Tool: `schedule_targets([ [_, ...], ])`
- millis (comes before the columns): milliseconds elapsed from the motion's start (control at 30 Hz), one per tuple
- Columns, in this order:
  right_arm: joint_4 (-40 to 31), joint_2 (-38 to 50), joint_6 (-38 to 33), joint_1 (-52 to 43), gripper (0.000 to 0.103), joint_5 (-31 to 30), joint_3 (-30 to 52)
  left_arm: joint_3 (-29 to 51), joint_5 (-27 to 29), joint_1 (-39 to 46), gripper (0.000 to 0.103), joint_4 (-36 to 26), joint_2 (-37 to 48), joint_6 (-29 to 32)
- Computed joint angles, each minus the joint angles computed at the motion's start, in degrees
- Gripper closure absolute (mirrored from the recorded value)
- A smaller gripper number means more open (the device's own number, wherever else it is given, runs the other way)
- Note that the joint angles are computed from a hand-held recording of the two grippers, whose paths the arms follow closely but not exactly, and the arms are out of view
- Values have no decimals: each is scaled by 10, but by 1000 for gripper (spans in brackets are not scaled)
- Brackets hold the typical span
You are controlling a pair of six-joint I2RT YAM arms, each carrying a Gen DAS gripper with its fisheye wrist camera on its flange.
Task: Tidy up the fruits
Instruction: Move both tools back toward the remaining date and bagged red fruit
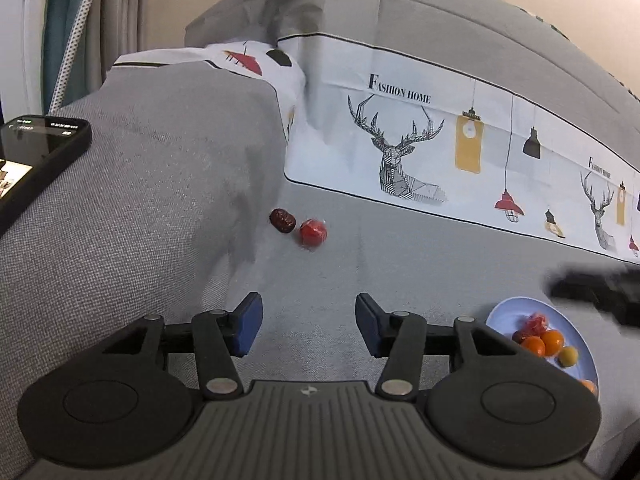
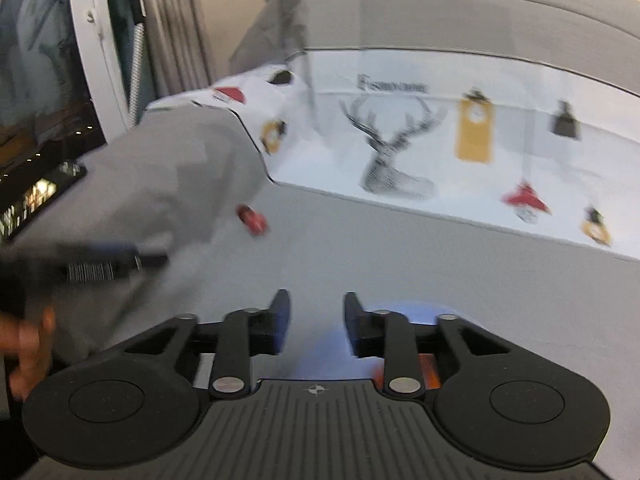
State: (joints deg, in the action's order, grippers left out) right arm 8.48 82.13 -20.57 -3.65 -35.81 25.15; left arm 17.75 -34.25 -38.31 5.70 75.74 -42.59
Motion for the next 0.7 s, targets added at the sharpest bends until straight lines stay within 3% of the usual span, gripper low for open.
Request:
schedule_targets([
  [133, 46, 103, 67, 133, 59, 60, 99, 11, -27, -13, 39, -13, 17, -4],
  [467, 11, 439, 60, 304, 52, 176, 444, -3, -36, -16, 39, 18, 10, 12],
  [600, 23, 524, 35, 326, 52, 195, 512, -20, -28, -13, 39, 37, -6, 18],
  [700, 61, 554, 9, 334, 52, 201, 520, -27, -23, -9, 39, 50, -10, 23],
])
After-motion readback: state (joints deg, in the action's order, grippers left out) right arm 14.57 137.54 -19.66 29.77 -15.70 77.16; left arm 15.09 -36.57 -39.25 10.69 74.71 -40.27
